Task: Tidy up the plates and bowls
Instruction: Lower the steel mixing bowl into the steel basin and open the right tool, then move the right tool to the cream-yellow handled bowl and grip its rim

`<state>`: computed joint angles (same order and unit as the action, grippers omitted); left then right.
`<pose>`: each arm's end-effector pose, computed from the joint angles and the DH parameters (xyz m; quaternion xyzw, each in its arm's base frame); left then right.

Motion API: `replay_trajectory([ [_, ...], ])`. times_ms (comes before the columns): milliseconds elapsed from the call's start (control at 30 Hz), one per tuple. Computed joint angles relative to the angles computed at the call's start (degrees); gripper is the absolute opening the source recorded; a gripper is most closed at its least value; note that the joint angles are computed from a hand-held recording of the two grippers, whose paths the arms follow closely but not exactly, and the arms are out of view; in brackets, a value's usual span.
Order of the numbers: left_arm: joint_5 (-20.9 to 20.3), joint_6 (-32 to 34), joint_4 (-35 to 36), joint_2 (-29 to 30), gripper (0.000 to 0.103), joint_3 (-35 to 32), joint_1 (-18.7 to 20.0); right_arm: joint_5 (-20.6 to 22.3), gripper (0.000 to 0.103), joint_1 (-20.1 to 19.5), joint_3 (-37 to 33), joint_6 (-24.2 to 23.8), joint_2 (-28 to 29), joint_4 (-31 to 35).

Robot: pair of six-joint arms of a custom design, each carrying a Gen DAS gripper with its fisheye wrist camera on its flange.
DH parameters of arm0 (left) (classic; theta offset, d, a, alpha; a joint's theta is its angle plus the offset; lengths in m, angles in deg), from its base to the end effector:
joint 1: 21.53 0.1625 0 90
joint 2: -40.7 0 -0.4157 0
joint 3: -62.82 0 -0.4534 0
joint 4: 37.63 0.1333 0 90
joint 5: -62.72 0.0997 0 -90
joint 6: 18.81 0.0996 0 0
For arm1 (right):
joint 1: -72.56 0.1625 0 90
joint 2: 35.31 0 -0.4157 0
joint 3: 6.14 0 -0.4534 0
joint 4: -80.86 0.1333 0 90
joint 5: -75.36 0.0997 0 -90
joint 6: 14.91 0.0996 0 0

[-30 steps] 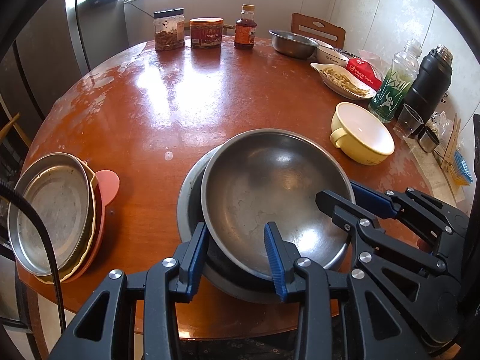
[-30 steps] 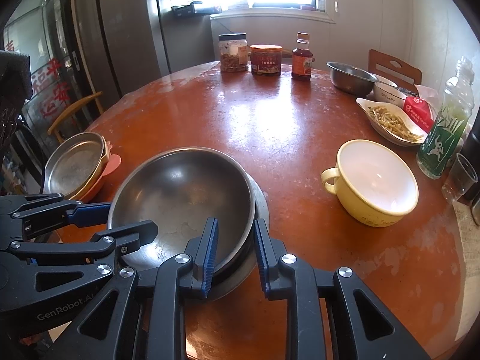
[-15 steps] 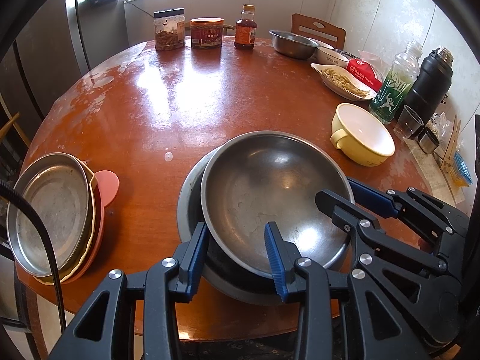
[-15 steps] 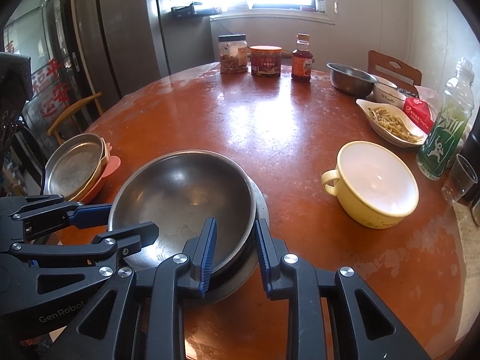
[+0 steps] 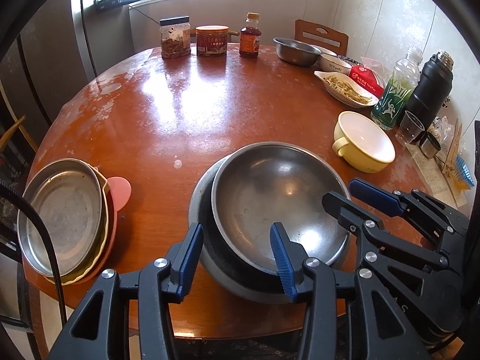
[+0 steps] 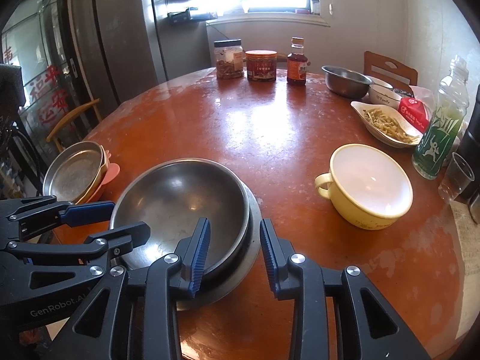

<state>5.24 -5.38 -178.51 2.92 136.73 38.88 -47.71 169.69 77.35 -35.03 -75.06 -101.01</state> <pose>-0.2388 -0.7988 0.0940 0.3156 0.8989 -0.1610 0.2576 0.1746 -0.7601 0.1334 0.0934 -0.8780 0.3590 0.3024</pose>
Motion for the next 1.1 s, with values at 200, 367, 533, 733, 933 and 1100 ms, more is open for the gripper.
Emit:
replay_trajectory([
  [200,0.05,0.45,-1.41,-0.51,0.049,0.71,-0.32,0.38,0.035,-0.01,0.41,0.36,-0.39,-0.77],
  [367,0.25,0.63,-2.5,-0.97,0.049,1.37,-0.56,0.59,0.036,-0.04,1.01,0.76,-0.98,-1.53],
  [533,0.5,0.74,-3.41,-1.26,0.052,1.84,-0.98,1.0,0.04,-0.13,1.66,1.39,-1.64,-2.0],
  [733,0.9,0.32,-3.48,-1.21,0.053,1.75,-1.56,1.33,0.049,-0.22,2.77,2.06,-2.75,-3.17],
  [933,1.02,0.49,-3.48,-0.85,0.054,1.32,-2.19,1.72,0.054,-0.6,4.39,2.98,-4.36,-5.33],
  [1100,1.2,1.0,-3.44,-0.24,0.055,0.77,-2.88,1.45,0.06,-0.9,5.46,3.47,-5.7,-6.84],
])
